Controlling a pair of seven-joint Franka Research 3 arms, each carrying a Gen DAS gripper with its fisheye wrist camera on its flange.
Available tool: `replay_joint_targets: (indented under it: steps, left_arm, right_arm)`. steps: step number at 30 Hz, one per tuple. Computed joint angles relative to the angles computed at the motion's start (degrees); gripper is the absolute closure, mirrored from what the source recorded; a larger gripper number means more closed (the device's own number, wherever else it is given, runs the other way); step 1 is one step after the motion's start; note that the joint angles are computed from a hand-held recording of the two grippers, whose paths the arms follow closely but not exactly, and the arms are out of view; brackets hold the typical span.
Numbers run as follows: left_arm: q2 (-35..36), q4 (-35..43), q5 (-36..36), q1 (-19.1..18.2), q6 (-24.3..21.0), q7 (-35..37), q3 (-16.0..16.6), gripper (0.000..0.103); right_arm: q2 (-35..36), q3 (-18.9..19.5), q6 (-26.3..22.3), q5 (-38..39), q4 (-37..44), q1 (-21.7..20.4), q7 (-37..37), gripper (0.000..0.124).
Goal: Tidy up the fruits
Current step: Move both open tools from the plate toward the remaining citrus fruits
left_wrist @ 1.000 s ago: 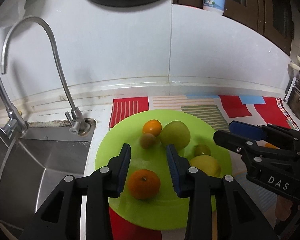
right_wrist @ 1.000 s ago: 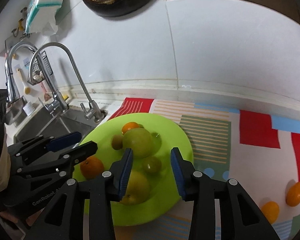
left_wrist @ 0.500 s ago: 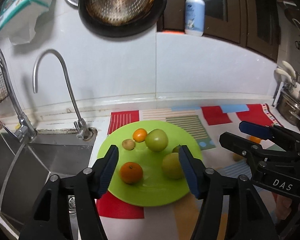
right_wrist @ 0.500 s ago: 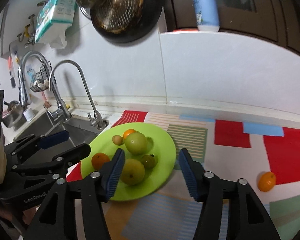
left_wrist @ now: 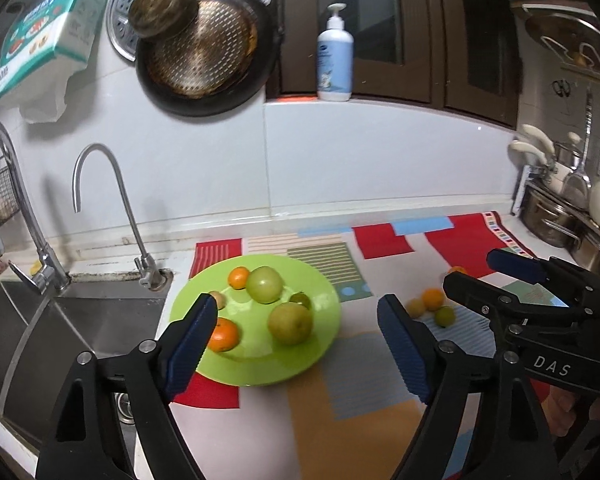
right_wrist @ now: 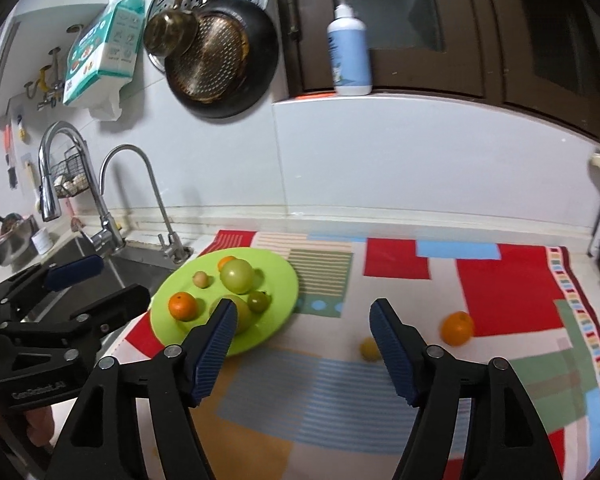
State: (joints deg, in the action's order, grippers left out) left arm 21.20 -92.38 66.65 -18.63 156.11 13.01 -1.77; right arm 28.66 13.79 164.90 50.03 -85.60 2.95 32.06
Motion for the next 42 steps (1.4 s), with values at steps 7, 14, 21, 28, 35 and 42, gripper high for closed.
replay_joint_targets:
  steps: [7,14,21,28,35,42]
  left_arm:
    - [0.1,0.9,3.0,-1.6,-0.4,-1.1,-0.5,0.018]
    - [2.1,3.6,3.0,-2.5,1.0,1.3,-0.5,0.017]
    - [5.2,7.3,1.2,-3.1,4.3,9.1,0.2,0.017]
    - [9.5,11.7,-4.4,-2.6,9.0,19.4,0.9,0.018]
    - [15.6,16.7,-16.9,0.8,11.1,37.0,-2.5,0.025]
    - [22.4,22.7,-29.1,4.7,9.2,54.9,-9.0,0.031]
  right_arm:
    - [-4.1,0.7,2.8,5.0,-5.2,-2.3,-4.7,0.055]
    - [-6.0,-0.1,4.5,8.9,-7.3,-2.8,-8.7,0.055]
    - [-6.6,-1.8,6.4,8.3,-8.4,-2.1,-7.8,0.055]
    - [-5.8,-3.0,8.4,4.4,-8.8,-1.2,-3.3,0.055]
    - [-3.0,-7.0,8.4,-7.2,-7.5,1.9,9.3,0.055]
    - [0.7,-8.8,6.9,-16.9,-4.8,3.1,18.7,0.057]
